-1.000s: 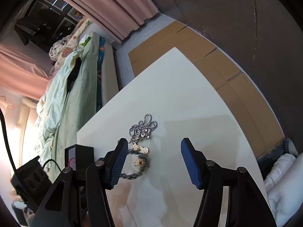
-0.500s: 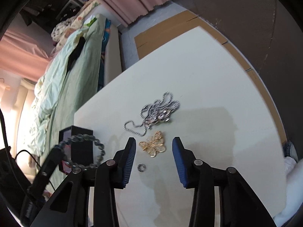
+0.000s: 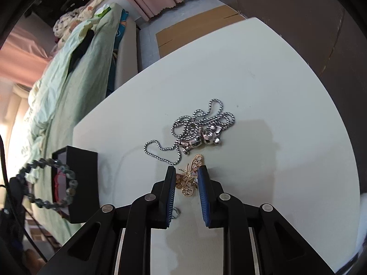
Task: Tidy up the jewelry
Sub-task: 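Carry the teal bracelet into the box with the left while the right grasps the gold butterfly charm, then lower the gold butterfly charm into the box and open the right gripper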
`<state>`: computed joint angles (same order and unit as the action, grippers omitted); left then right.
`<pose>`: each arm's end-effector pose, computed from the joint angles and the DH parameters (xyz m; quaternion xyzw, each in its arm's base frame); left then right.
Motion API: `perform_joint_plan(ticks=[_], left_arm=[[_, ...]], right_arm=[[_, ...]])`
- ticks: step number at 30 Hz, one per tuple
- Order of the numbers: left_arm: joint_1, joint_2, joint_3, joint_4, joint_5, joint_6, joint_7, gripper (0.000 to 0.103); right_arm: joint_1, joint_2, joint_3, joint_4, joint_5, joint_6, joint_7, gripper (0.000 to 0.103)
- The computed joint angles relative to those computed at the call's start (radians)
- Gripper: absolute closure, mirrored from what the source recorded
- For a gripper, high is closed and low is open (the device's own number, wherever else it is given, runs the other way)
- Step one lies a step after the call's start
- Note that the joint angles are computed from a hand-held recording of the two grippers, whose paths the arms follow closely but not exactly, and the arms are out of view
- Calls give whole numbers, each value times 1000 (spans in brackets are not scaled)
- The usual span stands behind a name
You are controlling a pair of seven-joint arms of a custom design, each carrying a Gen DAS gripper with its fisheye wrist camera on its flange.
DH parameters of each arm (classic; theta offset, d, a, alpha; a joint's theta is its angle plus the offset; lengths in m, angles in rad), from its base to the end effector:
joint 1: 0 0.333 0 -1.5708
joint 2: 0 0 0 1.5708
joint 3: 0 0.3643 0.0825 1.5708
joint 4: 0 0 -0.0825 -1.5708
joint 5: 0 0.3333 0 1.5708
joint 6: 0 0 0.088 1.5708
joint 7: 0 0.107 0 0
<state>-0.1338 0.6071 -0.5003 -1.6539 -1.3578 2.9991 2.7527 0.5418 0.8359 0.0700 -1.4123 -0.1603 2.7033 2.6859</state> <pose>0.6271 -0.2839 0.3914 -0.5172 0.7112 -0.4760 0.0095 0.6308 0.4290 0.3149 -0.5343 0.8139 -0.0091 0.2281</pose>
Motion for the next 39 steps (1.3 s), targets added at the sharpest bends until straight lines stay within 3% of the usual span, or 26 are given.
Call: perform_joint_plan(ticks=[5, 9, 14, 18, 24, 27, 30, 31, 33, 34, 35, 37, 39], left_arm=[[13, -13, -6, -10, -46, 17, 43, 95], [15, -23, 13, -17, -82, 19, 59, 95], [22, -44, 39, -26, -166, 16, 105, 95], [6, -60, 86, -35, -190, -1, 99, 95], [-19, -58, 136, -63, 28, -12, -159, 94], [-74, -64, 214, -93, 213, -2, -365, 93], [-58, -70, 204, -116, 259, 24, -413, 92], [-57, -75, 204, -129, 278, 43, -429, 88], [-36, -79, 184, -144, 298, 63, -441, 64], [-13, -81, 160, -151, 295, 73, -436, 38], [21, -80, 119, -158, 274, 93, -415, 21], [82, -80, 46, -168, 239, 130, -378, 19], [84, -87, 59, -182, 285, 129, -432, 19]], right_arm=[[26, 46, -21, 120, -27, -115, -25, 82], [38, 69, -22, 177, -44, -162, -58, 100], [58, 46, -41, 151, -69, -129, -60, 100], [65, 3, -50, 79, -86, -50, -27, 101], [93, -32, -77, 28, -128, 66, 34, 100], [108, -30, -86, 25, -154, 153, 47, 100], [117, -13, -85, 52, -162, 199, 40, 100], [122, -5, -85, 66, -163, 211, 36, 100], [130, 14, -86, 103, -162, 215, 26, 100], [132, 30, -83, 133, -159, 214, 19, 100], [134, 43, -79, 158, -155, 210, 11, 100], [139, 67, -75, 202, -145, 204, -1, 100], [136, 98, -58, 252, -129, 206, -17, 100]])
